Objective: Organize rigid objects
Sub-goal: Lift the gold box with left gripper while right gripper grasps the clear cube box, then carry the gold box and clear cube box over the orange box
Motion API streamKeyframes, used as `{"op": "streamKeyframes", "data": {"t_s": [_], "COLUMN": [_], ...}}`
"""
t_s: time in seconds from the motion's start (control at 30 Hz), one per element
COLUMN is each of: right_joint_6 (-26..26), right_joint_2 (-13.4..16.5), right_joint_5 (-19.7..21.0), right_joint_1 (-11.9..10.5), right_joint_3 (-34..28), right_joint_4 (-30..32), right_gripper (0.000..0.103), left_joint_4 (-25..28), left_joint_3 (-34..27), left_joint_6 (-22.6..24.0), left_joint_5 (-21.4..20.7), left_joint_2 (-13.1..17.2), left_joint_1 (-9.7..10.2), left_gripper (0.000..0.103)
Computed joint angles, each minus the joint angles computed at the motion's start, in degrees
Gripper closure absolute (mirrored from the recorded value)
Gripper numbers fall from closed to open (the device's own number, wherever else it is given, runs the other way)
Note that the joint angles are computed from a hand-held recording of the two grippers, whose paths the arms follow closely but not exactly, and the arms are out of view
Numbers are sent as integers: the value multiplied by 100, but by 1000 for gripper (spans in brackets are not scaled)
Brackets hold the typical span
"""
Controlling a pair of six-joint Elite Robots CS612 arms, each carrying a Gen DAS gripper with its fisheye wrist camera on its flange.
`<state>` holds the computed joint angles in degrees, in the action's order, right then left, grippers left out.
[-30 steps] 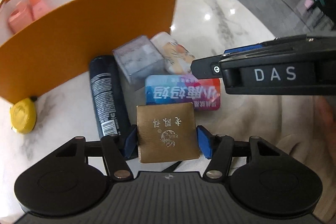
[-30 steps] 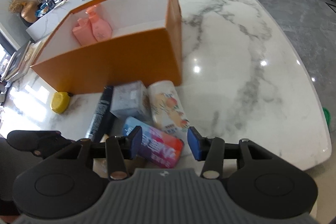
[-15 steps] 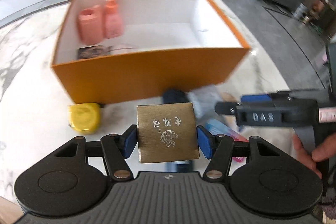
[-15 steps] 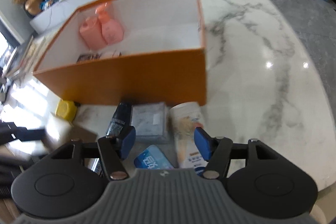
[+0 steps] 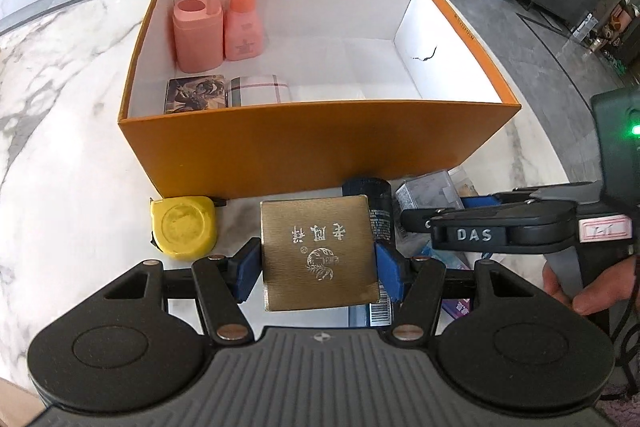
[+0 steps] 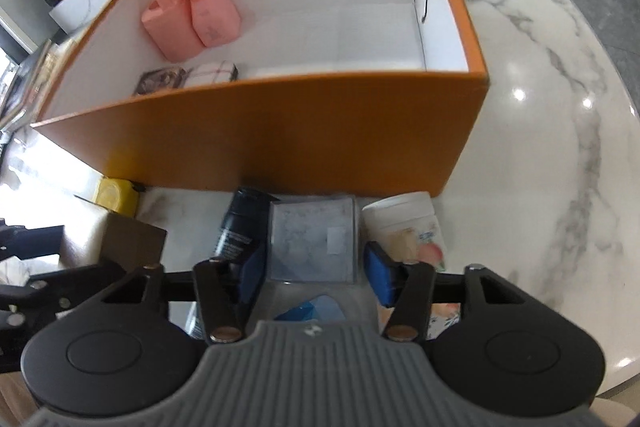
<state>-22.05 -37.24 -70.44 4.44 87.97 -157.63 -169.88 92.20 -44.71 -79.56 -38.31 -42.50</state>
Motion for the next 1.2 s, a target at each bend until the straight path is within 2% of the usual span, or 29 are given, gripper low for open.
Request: {"op": "streamKeyframes", "data": {"t_s": [0.27, 0.5, 0.7, 0.9, 1.2], "right_joint_6": [29, -69, -44, -91, -184], "right_joint_2": [13, -206, -478, -713, -944], "right_joint_5": [-78, -56, 198, 592, 1138], "right_joint_1": [11, -59, -188, -272, -344], "right_joint_3": [-6, 243, 506, 700, 777], "right_joint_4": [55, -256, -496, -671, -765], "right_gripper": [50, 52, 53, 53, 53], "left_joint_4": [-1, -357, -698, -947, -1017], "left_joint_3": [13, 156, 263, 252, 107], "left_joint_6": [-6, 49, 151, 281, 467], "left_joint_5": [-19, -182, -279, -188, -110], "left_joint_2": [-32, -188, -349, -458, -518], "left_joint_1": [9, -11, -61, -82, 16], "left_gripper": [34, 34, 34, 34, 34]}}
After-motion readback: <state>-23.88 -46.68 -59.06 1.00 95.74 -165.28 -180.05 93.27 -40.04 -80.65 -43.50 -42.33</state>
